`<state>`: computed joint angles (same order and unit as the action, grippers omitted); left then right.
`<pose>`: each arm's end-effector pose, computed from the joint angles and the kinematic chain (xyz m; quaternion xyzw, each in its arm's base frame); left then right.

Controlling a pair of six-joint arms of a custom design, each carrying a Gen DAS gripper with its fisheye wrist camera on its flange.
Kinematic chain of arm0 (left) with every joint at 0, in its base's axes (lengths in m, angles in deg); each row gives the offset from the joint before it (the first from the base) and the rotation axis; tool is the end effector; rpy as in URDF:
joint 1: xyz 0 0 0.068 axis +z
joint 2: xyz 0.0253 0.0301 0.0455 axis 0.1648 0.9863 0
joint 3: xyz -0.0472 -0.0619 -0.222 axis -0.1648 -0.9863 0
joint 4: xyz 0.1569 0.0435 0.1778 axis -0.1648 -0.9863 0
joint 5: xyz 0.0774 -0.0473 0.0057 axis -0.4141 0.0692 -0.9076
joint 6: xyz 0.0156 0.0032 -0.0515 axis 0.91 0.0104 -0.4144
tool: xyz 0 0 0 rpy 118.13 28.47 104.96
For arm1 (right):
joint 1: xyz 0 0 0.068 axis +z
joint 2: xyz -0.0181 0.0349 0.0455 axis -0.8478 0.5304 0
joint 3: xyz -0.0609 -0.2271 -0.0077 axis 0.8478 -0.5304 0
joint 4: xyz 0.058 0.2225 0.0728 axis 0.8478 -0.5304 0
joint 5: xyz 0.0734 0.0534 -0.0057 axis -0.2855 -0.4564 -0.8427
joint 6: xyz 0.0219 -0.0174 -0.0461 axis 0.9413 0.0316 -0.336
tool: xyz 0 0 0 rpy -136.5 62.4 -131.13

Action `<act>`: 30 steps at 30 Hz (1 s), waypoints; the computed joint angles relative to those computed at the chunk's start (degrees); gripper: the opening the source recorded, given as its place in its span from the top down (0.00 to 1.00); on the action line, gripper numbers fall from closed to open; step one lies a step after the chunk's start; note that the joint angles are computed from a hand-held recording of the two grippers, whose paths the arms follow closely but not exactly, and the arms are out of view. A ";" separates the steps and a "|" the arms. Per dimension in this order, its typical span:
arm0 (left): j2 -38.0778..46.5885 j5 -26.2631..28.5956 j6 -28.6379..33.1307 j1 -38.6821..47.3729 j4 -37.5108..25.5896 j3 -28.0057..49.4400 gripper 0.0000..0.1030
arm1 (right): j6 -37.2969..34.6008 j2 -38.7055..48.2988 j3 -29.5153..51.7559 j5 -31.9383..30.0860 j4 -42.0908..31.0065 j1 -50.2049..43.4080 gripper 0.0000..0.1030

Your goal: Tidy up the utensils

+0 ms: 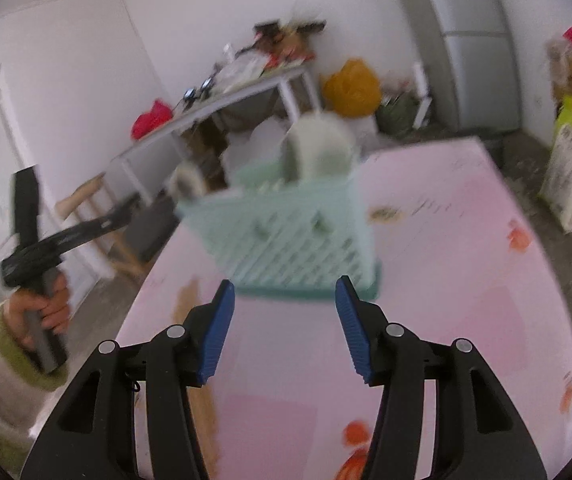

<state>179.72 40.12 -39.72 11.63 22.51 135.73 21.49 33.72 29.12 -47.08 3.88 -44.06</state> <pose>0.3576 -0.0050 0.2855 0.1945 0.8789 -0.1929 0.3906 0.1411 0.0322 0.2268 0.1273 0.8704 0.1398 0.4547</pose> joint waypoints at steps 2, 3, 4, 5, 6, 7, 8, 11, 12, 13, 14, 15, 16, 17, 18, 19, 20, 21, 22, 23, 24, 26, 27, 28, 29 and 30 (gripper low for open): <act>4.32 -2.02 -0.21 0.19 -1.55 2.34 0.69 | 2.48 0.73 -0.81 -0.24 -0.63 3.96 0.50; 5.90 -2.41 -0.10 0.37 -1.79 3.10 0.69 | 3.97 1.20 -1.17 -0.28 -1.17 6.25 0.50; 7.99 -3.34 -0.02 0.27 -1.73 3.93 0.69 | 5.43 1.35 -1.71 -0.45 -1.56 8.48 0.50; 10.21 -4.63 0.17 -0.08 -1.35 4.70 0.72 | 7.09 2.01 -2.01 -0.42 -2.32 11.65 0.50; 11.91 -5.62 0.31 -0.56 -1.33 5.73 0.74 | 8.26 2.65 -1.94 0.66 -3.04 14.28 0.50; 14.19 -6.70 0.62 -1.25 -1.26 7.26 0.77 | 9.97 3.74 -1.75 2.40 -4.09 18.17 0.50; 15.65 -7.44 0.74 -1.87 -1.26 8.54 0.78 | 11.53 5.12 -1.50 3.56 -4.94 21.61 0.50; 21.04 -8.27 1.23 -3.84 -2.26 13.52 0.85 | 16.31 9.50 -0.60 8.51 -7.24 30.63 0.50; 22.65 -8.53 1.59 -4.50 -2.32 14.79 0.86 | 18.03 13.09 0.46 10.18 -7.85 34.03 0.50; 23.64 -8.90 1.75 -5.16 -2.56 15.84 0.88 | 18.75 15.84 1.42 11.56 -8.17 35.83 0.50; 24.03 -9.19 1.96 -5.54 -2.18 15.77 0.91 | 19.52 19.26 2.74 13.32 -8.74 37.96 0.51; 24.50 -9.95 2.47 -6.07 -1.57 15.33 0.92 | 20.03 22.27 4.01 14.34 -9.10 39.34 0.54; 25.27 -10.75 2.81 -6.41 -1.80 15.73 0.96 | 19.95 25.51 5.22 14.69 -9.25 40.02 0.56; 25.91 -11.27 2.82 -6.51 -2.18 16.26 0.98 | 19.90 28.10 6.44 14.90 -9.55 40.39 0.62; 26.78 -12.07 2.42 -6.58 -2.60 16.63 1.00 | 19.79 32.21 8.10 15.58 -10.22 40.98 0.64; 26.15 -12.08 1.90 -6.31 -0.86 14.85 1.00 | 20.41 33.44 8.12 17.33 -10.43 42.37 0.65; 25.70 -11.63 1.85 -5.94 -0.10 13.80 1.00 | 19.88 34.65 8.82 18.45 -10.72 43.13 0.73; 25.90 -11.44 1.61 -5.96 0.00 13.98 1.00 | 18.89 35.72 9.77 18.35 -10.84 43.04 0.83; 25.63 -11.01 1.72 -5.66 0.31 13.30 1.00 | 18.21 35.21 9.26 18.29 -10.79 42.48 0.87; 25.12 -10.74 1.82 -5.54 0.79 12.38 1.00 | 17.73 35.87 9.74 18.28 -10.92 42.08 0.87; 24.11 -10.33 2.37 -5.20 1.69 10.56 1.00 | 16.59 36.51 10.18 18.47 -10.83 41.78 0.88; 22.08 -10.05 2.99 -4.92 3.05 7.28 1.00 | 14.24 38.77 11.43 19.50 -10.35 41.11 0.92; 21.21 -9.67 3.41 -4.63 3.32 5.94 1.00 | 12.84 39.28 11.71 19.68 -9.90 40.71 0.94; 20.31 -9.10 3.84 -4.23 3.27 4.65 1.00 | 11.64 39.74 12.46 19.76 -9.90 40.17 0.94; 19.77 -8.69 4.07 -3.93 3.16 3.90 1.00 | 10.59 40.25 12.77 19.99 -9.79 39.50 0.94; 18.25 -8.27 4.57 -3.40 3.38 1.73 1.00 | 9.53 40.95 12.97 20.48 -9.40 39.07 0.94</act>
